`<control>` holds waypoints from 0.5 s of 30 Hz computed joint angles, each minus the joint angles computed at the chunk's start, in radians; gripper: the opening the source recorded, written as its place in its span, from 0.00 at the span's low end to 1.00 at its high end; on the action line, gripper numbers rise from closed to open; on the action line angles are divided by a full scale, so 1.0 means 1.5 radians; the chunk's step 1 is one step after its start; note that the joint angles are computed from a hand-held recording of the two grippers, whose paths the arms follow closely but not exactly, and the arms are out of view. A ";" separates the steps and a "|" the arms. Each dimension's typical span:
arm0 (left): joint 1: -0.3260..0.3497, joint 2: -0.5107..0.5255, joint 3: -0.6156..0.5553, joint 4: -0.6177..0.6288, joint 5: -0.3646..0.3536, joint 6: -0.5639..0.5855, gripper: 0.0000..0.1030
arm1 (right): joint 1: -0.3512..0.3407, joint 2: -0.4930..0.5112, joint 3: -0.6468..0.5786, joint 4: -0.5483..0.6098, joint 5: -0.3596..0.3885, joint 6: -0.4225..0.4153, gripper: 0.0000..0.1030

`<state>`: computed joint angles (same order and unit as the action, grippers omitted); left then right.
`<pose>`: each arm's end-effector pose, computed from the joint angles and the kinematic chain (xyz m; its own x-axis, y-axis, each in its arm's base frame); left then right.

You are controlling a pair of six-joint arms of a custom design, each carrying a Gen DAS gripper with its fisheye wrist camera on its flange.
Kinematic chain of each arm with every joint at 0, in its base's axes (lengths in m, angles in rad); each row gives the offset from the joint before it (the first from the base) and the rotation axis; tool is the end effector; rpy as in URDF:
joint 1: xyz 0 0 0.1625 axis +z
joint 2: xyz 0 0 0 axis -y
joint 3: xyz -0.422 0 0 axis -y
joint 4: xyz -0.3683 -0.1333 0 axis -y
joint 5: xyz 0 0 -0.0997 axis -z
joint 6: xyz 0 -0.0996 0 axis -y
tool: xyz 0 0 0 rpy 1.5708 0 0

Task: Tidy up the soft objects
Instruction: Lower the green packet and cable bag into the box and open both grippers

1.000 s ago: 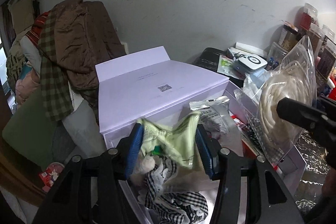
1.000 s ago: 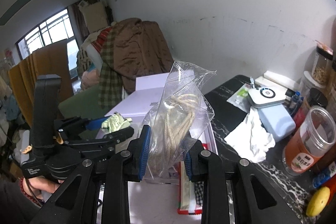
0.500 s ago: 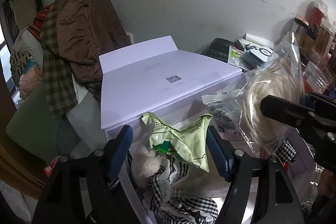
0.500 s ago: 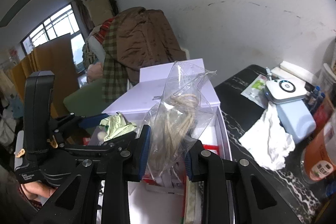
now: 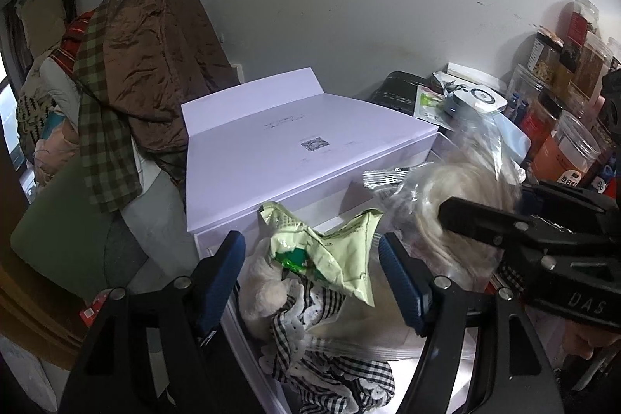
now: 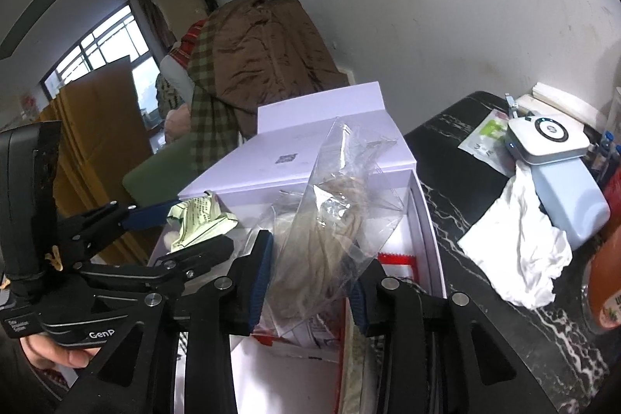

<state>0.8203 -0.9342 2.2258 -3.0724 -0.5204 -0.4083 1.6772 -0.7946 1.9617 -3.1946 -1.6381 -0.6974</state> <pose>-0.1532 -0.4864 0.1201 -0.7118 -0.0942 -0.6960 0.4188 0.7386 -0.5282 0.1868 -0.5569 0.0797 -0.7017 -0.6318 0.3295 -0.7122 0.6350 -0.2993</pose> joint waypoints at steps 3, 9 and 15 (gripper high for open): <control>-0.003 0.000 0.000 0.013 0.010 -0.009 0.69 | 0.010 0.004 0.003 -0.015 -0.028 -0.011 0.49; -0.002 -0.001 -0.004 0.022 0.007 -0.011 0.69 | 0.025 0.014 0.007 -0.073 -0.105 -0.009 0.74; -0.004 0.003 -0.010 0.027 0.005 -0.017 0.69 | 0.031 0.005 0.025 -0.108 -0.136 -0.031 0.75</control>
